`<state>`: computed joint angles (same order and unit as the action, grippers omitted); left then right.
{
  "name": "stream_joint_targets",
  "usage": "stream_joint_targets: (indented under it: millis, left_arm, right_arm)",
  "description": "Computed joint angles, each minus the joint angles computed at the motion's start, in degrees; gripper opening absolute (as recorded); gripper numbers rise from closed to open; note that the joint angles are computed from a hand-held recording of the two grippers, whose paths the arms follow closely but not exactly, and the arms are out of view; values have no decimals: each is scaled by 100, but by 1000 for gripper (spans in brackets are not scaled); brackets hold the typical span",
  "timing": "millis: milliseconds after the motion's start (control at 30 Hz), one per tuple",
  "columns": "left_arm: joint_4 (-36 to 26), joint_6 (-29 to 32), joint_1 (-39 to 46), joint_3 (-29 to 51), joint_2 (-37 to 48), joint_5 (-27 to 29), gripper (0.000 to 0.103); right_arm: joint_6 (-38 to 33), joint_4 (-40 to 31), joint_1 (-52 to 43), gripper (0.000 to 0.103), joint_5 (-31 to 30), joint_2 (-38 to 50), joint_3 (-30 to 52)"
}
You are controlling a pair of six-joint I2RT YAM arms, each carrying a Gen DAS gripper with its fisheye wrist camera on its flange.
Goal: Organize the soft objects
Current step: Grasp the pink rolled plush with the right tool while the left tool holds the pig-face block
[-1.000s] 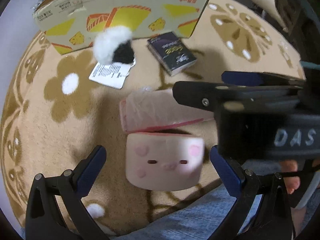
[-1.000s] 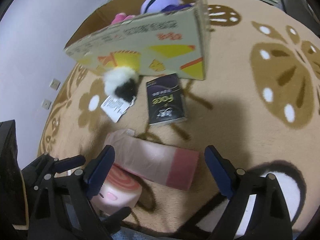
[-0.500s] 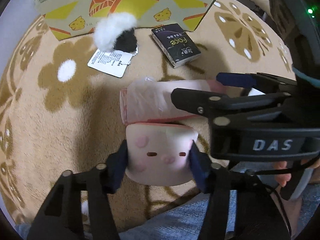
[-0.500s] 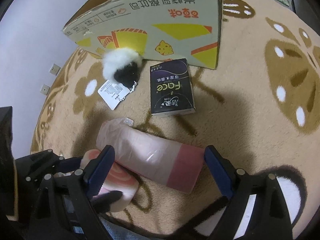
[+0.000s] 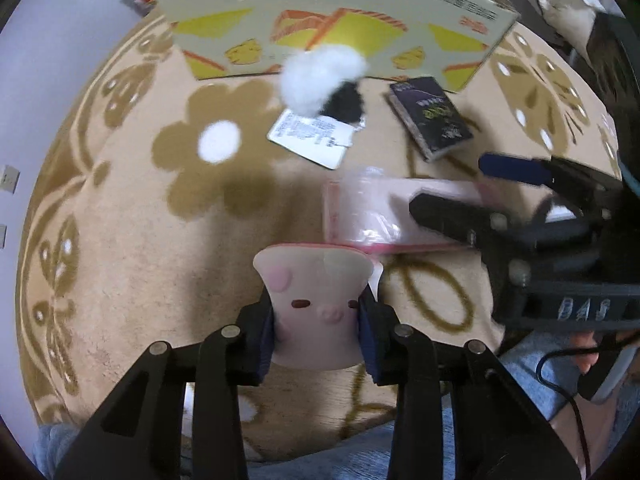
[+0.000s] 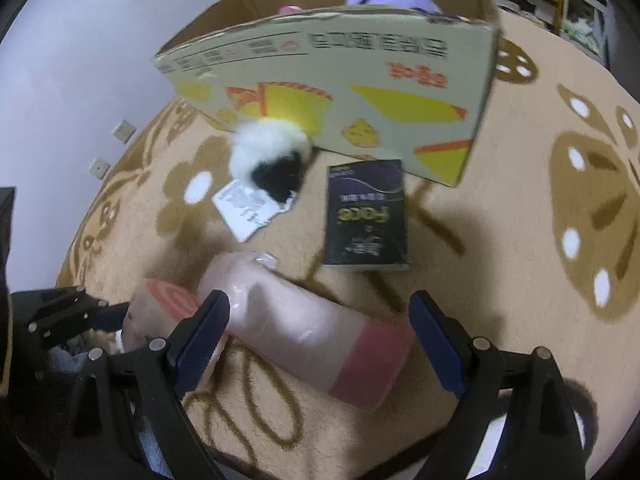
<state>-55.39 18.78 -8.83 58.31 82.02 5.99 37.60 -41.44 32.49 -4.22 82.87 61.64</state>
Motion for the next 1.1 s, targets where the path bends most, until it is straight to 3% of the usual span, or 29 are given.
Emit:
stream_joint_targets:
  millis: [67,233,300,567,667,833,1067,1100]
  left_arm:
    - [-6,58,139,11,-14,-17,35]
    - [-14,104,304,66,46,29,35]
    - [119,-153,53,27,110,-56,35]
    - [72,-223,156,105,123,-16,35]
    - [122,-260,180,126,88,-47,35]
    - [304,-243,64,136,-33,-346,35]
    - [459,-272,120,325,-146,-477,35]
    - [452,-291,139,357,-149,-473,35]
  right_arm:
    - [-135,106,-36,94,-313,75,-37]
    - [-247,-1,19,89,-245,282,26]
    - [-288,-35,102,89,-163,334,57]
    - [-540,-219,510,89,229,750,357]
    - [-582,-398,676,85,510,924,524]
    - [-407,-249,640,55,598,749,425]
    - [-169,-30,791,44,942,401,434]
    - [-127,-4,826,39,1011,337,426]
